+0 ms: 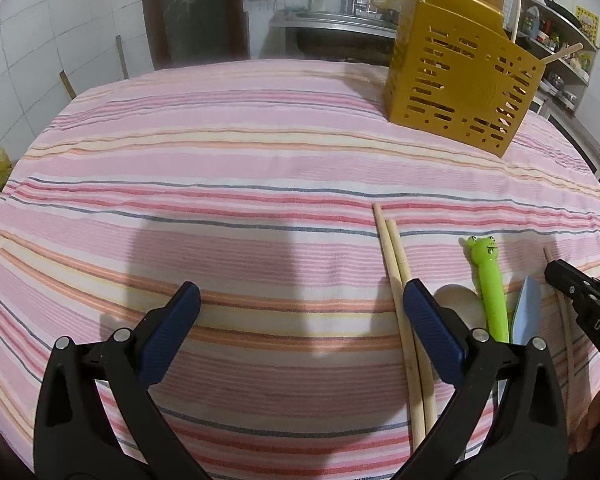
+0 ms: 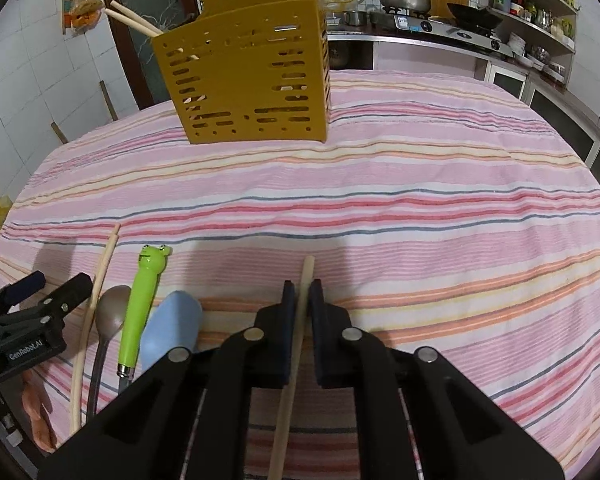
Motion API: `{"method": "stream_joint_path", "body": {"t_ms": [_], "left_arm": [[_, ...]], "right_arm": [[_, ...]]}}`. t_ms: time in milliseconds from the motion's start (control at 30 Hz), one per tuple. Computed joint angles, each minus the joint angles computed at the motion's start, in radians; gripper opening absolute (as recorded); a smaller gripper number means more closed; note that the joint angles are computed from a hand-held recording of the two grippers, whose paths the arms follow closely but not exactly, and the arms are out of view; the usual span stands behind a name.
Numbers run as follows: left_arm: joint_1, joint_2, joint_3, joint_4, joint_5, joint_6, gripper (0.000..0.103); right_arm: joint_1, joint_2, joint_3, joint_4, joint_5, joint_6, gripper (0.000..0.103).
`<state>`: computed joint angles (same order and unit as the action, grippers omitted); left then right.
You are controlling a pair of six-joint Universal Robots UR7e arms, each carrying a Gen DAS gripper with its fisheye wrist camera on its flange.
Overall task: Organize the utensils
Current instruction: 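Close the right tool on a wooden chopstick lying on the table, then close the left tool on another chopstick while the right tool holds its chopstick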
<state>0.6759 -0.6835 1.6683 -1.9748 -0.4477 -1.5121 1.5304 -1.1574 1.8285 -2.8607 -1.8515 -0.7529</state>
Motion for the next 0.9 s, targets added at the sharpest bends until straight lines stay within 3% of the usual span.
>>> {"method": "stream_joint_path", "body": {"t_ms": [233,533,633,800,900], "left_arm": [[-0.002,0.02,-0.027,0.033,-0.012,0.016,0.098],[0.006,0.041,-0.087,0.143,-0.023,-0.045,0.095],[0.008,0.054,-0.106,0.134,-0.019,-0.033,0.083],[0.011,0.075,-0.135,0.091,-0.017,0.043,0.052],[0.016,0.081,-0.147,0.055,-0.032,0.089,0.04]], "right_arm": [[-0.005,-0.006,0.005,-0.001,0.008,0.003,0.008],[0.0,-0.005,0.011,-0.021,-0.007,-0.011,0.008],[0.001,-0.005,0.017,-0.033,-0.012,-0.02,0.008],[0.002,-0.003,0.02,-0.045,-0.019,-0.022,0.008],[0.006,0.002,0.019,-0.049,-0.027,-0.018,0.008]]}}
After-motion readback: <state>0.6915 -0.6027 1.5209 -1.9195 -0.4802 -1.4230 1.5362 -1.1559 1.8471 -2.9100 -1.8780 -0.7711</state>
